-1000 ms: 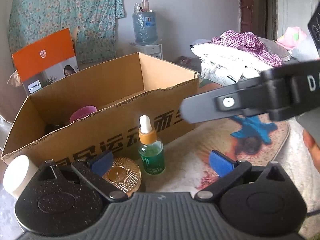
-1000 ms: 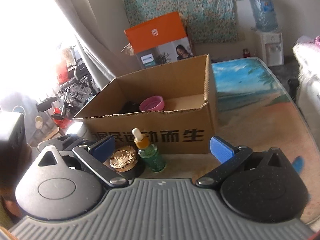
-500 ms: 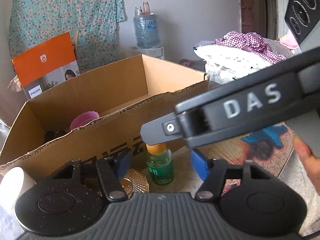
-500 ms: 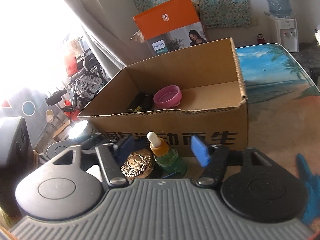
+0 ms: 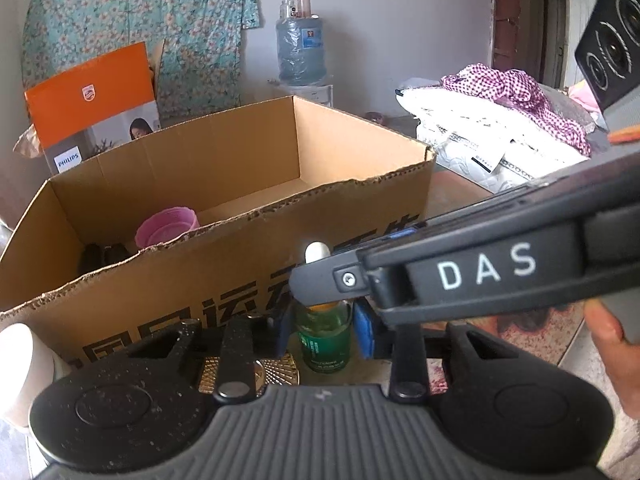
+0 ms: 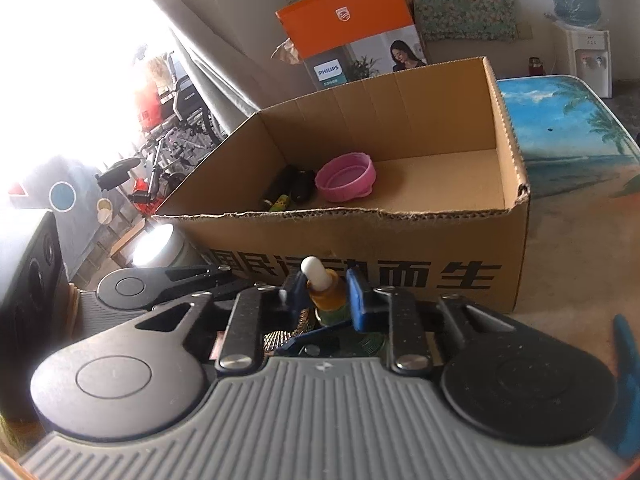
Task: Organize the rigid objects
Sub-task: 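Lower the right gripper onto the green dropper bottle and grip it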
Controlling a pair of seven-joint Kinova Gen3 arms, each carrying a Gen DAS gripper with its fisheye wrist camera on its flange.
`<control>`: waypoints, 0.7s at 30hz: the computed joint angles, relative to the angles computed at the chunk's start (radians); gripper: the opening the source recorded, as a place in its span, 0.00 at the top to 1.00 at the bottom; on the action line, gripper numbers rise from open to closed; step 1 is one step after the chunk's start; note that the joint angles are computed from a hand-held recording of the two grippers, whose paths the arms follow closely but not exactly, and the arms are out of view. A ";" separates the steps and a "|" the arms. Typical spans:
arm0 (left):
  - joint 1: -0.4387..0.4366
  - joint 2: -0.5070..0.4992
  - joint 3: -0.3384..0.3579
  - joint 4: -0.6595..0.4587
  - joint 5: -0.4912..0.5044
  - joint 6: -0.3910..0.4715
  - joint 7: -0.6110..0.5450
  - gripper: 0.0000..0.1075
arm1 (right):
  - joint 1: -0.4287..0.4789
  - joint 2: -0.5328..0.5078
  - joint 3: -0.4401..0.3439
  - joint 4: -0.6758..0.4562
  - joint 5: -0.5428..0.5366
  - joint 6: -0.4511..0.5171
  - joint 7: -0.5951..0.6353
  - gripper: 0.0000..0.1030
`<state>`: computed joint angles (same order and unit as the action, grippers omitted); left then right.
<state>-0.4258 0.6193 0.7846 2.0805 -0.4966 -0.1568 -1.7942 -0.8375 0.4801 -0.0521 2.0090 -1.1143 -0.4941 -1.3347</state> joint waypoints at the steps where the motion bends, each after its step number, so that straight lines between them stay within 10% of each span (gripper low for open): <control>1: -0.001 0.001 0.002 0.000 0.001 0.001 0.002 0.69 | -0.005 -0.001 0.003 0.000 -0.007 0.000 0.010 0.80; 21: -0.091 0.090 0.178 0.004 0.117 0.072 -0.170 0.67 | 0.021 -0.094 -0.097 0.096 -0.211 -0.075 0.163 0.81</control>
